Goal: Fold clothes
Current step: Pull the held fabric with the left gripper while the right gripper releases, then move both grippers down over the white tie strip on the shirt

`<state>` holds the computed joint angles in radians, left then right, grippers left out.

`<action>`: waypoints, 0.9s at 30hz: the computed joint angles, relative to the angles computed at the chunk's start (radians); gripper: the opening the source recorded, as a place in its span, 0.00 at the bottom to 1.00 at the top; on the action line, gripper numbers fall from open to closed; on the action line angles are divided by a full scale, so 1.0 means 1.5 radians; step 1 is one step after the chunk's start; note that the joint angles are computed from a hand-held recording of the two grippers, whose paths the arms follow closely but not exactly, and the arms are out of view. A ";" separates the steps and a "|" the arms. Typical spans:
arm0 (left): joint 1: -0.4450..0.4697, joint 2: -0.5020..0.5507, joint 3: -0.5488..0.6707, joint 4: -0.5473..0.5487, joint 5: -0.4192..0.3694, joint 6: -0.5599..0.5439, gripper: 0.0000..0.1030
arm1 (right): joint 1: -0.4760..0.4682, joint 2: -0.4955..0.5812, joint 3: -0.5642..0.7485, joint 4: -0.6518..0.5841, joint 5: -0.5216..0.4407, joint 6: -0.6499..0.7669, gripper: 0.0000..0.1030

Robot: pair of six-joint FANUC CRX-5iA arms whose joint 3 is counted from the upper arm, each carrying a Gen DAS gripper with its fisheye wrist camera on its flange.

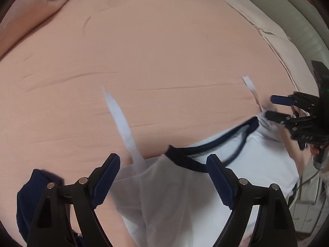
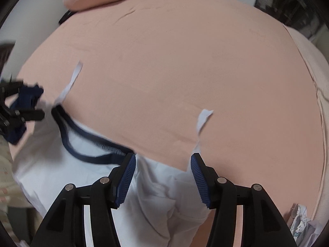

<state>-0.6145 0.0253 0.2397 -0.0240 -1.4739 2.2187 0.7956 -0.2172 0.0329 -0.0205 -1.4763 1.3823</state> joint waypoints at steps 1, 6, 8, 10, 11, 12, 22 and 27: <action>0.011 -0.011 -0.015 0.008 0.008 0.004 0.83 | -0.016 0.003 0.009 -0.010 -0.005 0.000 0.54; 0.043 -0.032 -0.050 0.015 0.018 0.030 0.83 | -0.083 0.023 0.034 -0.057 -0.018 -0.019 0.54; 0.053 -0.035 -0.056 0.010 0.015 0.046 0.83 | -0.093 0.039 0.039 -0.070 -0.017 -0.036 0.54; 0.069 -0.041 -0.070 0.017 0.021 0.058 0.83 | -0.103 0.049 0.040 -0.078 -0.017 -0.048 0.54; 0.078 -0.044 -0.077 0.022 0.026 0.064 0.83 | -0.097 0.054 0.036 -0.075 -0.010 -0.060 0.54; 0.086 -0.045 -0.083 0.025 0.028 0.072 0.83 | -0.087 0.060 0.032 -0.067 -0.001 -0.073 0.54; 0.128 -0.012 -0.079 0.037 0.031 0.111 0.83 | -0.070 0.115 0.048 -0.070 0.020 -0.144 0.54; 0.130 0.011 -0.067 0.052 0.048 0.107 0.83 | -0.070 0.128 0.051 -0.072 0.022 -0.162 0.54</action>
